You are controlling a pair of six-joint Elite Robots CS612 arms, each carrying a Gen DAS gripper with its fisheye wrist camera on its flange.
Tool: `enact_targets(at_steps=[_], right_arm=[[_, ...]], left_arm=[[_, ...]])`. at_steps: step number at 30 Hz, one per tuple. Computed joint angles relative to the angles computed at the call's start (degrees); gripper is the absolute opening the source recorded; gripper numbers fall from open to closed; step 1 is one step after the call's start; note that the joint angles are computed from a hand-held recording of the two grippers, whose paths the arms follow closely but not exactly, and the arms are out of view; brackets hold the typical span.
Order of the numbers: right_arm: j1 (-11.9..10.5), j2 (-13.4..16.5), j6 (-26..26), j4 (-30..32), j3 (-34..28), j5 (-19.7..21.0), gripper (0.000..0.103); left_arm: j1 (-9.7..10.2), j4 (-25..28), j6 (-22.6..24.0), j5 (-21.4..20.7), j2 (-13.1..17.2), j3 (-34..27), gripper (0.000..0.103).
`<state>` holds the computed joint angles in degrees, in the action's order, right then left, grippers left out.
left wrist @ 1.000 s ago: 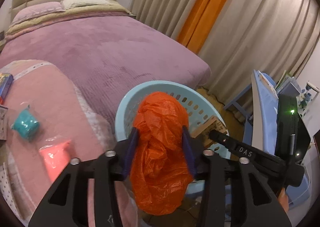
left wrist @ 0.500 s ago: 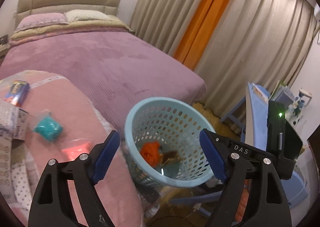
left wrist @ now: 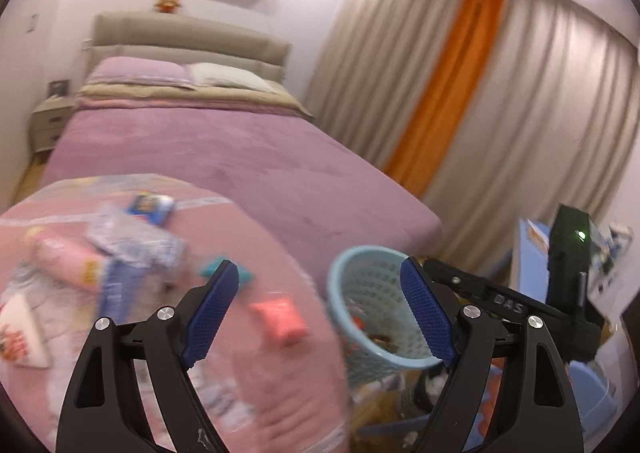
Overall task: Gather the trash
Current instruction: 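Grasp the red panda paper cup with the left gripper while the right grasps the milk carton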
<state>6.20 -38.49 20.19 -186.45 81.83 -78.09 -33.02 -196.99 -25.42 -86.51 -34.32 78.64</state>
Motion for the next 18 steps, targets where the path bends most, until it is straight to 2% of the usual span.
enact_targets(at_steps=[5,10,16,18], right_arm=[[2.4,1.0,-3.5,0.2,-3.2,3.4,0.050],[5.3,3.1,-6.2,4.0,-7.8,5.0,0.053],[8.4,6.7,-6.9,11.5,-14.2,6.5,0.056],[9.3,7.8,-6.8,13.4,-16.1,5.1,0.058]], left_arm=[[1.23,-2.2,-3.6,7.1,-3.1,5.9,0.081],[2.71,-0.2,-7.3,15.9,-5.8,11.6,0.081],[6.12,3.4,-14.2,17.6,-6.7,15.3,0.081],[7.05,4.9,-15.2,17.3,-6.4,15.5,0.081]])
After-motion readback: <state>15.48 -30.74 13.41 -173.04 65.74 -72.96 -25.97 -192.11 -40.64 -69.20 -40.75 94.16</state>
